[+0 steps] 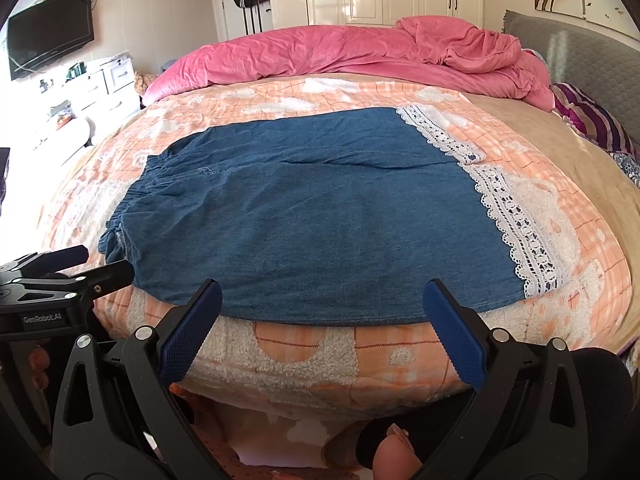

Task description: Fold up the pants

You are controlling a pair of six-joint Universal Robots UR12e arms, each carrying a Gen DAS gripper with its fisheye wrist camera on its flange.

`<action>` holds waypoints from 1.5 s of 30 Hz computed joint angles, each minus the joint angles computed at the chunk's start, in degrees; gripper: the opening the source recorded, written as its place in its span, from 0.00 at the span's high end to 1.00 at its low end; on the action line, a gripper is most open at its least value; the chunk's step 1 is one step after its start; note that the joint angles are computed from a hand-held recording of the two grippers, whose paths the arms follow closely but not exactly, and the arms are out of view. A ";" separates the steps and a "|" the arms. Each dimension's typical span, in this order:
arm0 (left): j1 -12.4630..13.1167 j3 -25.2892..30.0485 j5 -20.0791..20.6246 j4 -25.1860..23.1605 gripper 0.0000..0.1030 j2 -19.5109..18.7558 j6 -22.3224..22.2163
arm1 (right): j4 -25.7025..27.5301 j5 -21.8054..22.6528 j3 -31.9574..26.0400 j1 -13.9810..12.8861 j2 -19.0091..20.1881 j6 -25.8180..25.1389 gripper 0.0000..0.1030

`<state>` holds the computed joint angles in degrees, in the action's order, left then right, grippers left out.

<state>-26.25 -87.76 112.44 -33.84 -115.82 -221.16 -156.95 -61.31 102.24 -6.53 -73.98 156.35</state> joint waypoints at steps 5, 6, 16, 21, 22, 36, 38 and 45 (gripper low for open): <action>0.88 -0.11 -0.74 0.48 0.04 -0.07 0.00 | 1.71 -0.35 -1.28 0.46 0.67 0.17 0.08; 1.08 -0.17 -0.99 0.67 0.04 -0.05 -0.04 | 2.23 -0.30 -1.74 0.57 0.91 0.03 0.08; 4.12 -0.55 -1.87 3.33 0.04 0.46 -0.37 | 9.14 1.70 -9.93 2.57 4.57 -2.22 0.08; 7.29 -0.17 -3.02 1.34 0.04 0.69 -1.90 | 10.37 -0.59 -15.13 4.90 7.85 -3.33 0.08; 7.78 0.14 -2.68 0.57 0.04 0.58 -1.80 | 10.99 -0.88 -16.14 5.32 8.49 -3.80 0.08; 15.30 7.42 -7.09 -4.43 0.04 -5.18 4.55 | 17.18 -2.84 -26.87 9.00 15.51 -12.60 0.08; 16.06 6.70 -9.31 -1.99 0.04 -5.63 4.08 | 18.95 -2.80 -28.11 9.27 16.23 -13.68 0.08; 16.64 4.25 -12.39 5.21 0.54 -5.35 6.08 | 24.91 -2.76 -33.46 10.81 19.40 -16.77 0.08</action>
